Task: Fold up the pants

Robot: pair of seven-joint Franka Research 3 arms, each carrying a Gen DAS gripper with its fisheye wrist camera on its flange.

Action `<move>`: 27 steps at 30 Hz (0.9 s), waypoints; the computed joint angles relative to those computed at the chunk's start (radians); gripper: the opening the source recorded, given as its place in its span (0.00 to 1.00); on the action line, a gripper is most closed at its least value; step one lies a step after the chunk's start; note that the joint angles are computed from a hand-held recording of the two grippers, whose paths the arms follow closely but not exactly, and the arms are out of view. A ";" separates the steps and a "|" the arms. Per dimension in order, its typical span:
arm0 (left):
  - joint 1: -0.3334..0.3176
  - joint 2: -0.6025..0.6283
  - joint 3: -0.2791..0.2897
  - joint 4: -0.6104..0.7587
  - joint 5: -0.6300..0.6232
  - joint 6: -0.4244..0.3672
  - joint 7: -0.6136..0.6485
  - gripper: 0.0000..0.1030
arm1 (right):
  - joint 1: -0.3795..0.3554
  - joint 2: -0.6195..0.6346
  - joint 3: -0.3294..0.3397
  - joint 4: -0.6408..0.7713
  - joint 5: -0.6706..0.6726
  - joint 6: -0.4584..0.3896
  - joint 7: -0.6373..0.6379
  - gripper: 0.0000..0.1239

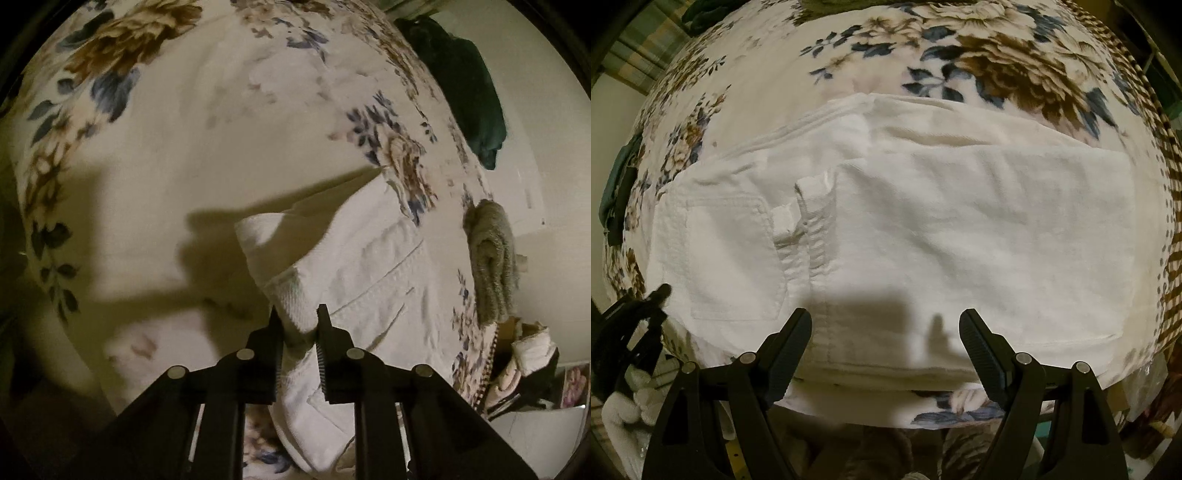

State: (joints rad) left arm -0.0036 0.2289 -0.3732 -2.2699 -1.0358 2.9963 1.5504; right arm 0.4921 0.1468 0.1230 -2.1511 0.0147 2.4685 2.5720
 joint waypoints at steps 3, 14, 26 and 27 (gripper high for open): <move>0.063 0.087 -0.029 0.050 -0.142 -0.035 0.092 0.32 | -0.003 -0.008 0.001 -0.016 0.012 0.006 -0.007 0.68; -0.031 0.100 -0.007 0.116 -0.380 0.112 0.369 0.14 | -0.007 -0.016 0.008 -0.045 0.037 0.022 -0.029 0.68; -0.211 -0.124 -0.034 0.097 0.141 0.127 0.326 0.13 | -0.039 -0.194 0.013 -0.253 0.005 0.069 0.089 0.68; -0.223 -0.113 -0.045 0.115 0.174 0.112 0.333 0.13 | -0.047 -0.219 0.017 -0.282 0.007 0.076 0.100 0.68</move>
